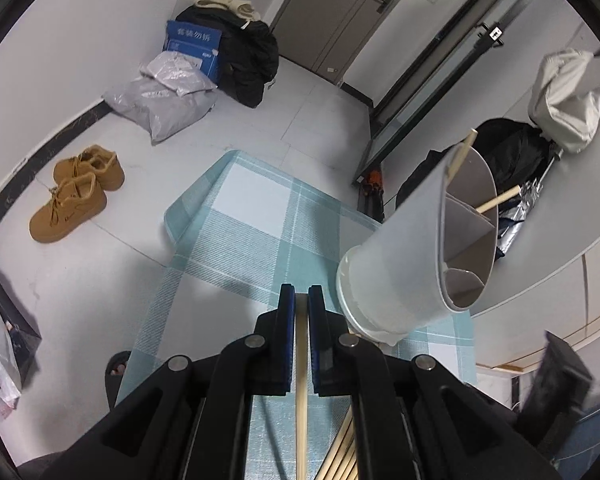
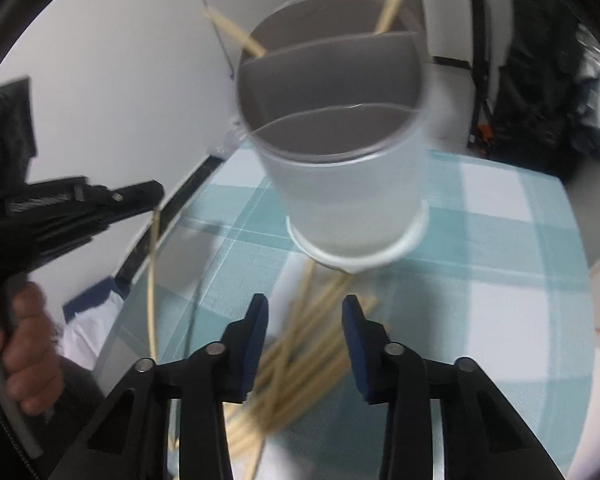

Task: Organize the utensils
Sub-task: 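Close the left tool on a chopstick while the right tool grasps another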

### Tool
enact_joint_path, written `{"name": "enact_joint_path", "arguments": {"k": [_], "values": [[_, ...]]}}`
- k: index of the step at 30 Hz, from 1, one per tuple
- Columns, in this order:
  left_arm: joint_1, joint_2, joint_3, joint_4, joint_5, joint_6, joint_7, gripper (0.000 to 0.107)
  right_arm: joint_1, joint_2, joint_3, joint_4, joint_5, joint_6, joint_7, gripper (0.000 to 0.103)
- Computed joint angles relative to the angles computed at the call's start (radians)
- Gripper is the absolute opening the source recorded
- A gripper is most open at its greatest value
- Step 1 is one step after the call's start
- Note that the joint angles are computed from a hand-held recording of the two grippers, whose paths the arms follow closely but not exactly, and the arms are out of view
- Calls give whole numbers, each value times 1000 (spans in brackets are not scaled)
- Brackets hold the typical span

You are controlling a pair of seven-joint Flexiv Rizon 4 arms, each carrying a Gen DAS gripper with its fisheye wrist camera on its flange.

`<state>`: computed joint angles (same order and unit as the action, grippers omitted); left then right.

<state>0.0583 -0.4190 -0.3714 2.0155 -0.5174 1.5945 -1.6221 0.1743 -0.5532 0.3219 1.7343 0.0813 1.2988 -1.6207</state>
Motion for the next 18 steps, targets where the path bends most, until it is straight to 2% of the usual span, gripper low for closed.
{"name": "enact_joint_path", "arguments": {"k": [2, 7, 10, 12, 15, 16, 18], "values": [[15, -2, -9, 5, -8, 5, -2, 2, 40, -21, -36, -20, -35, -17, 29, 27], [108, 1, -108, 34, -32, 35, 12, 2, 115, -58, -116, -37, -131, -29, 105, 26], [166, -3, -173, 48, -29, 56, 10, 2, 160, -66, -169, -26, -200, -2, 158, 25], [195, -6, -204, 53, -17, 59, -1, 2, 160, -71, -162, -30, -230, -12, 159, 19], [222, -10, -223, 57, 7, 55, -20, 2, 215, -69, -228, -1, -321, 13, 199, 11], [220, -10, -216, 55, 13, 51, -27, 2, 214, -67, -225, 4, -331, 16, 200, 6], [242, -12, -235, 60, 19, 49, -31, 2, 202, -63, -210, 6, -343, 12, 202, 5]]}}
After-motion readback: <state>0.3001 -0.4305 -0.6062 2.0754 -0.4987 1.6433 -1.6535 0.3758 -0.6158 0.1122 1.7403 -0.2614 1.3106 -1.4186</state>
